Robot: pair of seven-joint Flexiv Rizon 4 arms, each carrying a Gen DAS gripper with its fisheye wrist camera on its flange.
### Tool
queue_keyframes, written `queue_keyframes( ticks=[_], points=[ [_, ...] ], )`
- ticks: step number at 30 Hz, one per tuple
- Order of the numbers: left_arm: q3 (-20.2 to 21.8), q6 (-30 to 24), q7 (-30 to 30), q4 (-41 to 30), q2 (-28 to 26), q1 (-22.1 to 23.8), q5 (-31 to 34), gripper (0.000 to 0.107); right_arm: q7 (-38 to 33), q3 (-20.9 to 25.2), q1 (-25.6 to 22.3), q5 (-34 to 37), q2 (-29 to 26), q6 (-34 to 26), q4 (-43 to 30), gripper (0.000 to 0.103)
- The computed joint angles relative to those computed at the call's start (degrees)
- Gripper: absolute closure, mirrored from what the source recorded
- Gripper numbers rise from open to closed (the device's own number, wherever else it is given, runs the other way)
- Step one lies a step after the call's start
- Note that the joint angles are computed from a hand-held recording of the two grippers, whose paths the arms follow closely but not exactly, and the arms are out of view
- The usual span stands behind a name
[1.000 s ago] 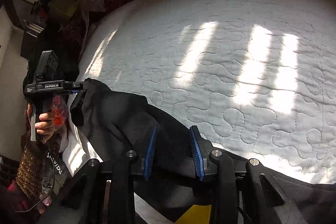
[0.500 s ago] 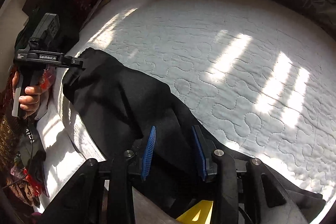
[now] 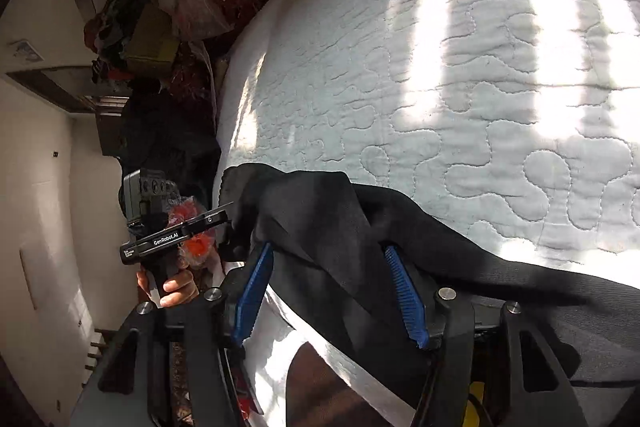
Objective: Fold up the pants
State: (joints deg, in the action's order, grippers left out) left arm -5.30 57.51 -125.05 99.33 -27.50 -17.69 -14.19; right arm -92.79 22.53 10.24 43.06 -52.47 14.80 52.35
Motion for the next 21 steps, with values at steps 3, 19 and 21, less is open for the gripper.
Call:
queue_keyframes(
  ticks=[3,19,21],
  points=[
    [0.85,0.53,-2.47,0.52,0.37,-0.49,0.28,0.066,2.4,-0.92,1.47,-0.19,-0.05,3.41,0.59,0.06],
    [0.45,0.85,-3.98,0.43,0.5,1.13,1.19,0.081,-6.7,-3.85,8.29,-18.47,6.92,19.57,10.18,0.093],
    [-0.56,1.38,-1.98,-0.04,-0.27,2.16,-0.56,0.081,-6.93,-3.62,8.05,-18.93,7.09,19.66,10.51,0.093]
  ],
)
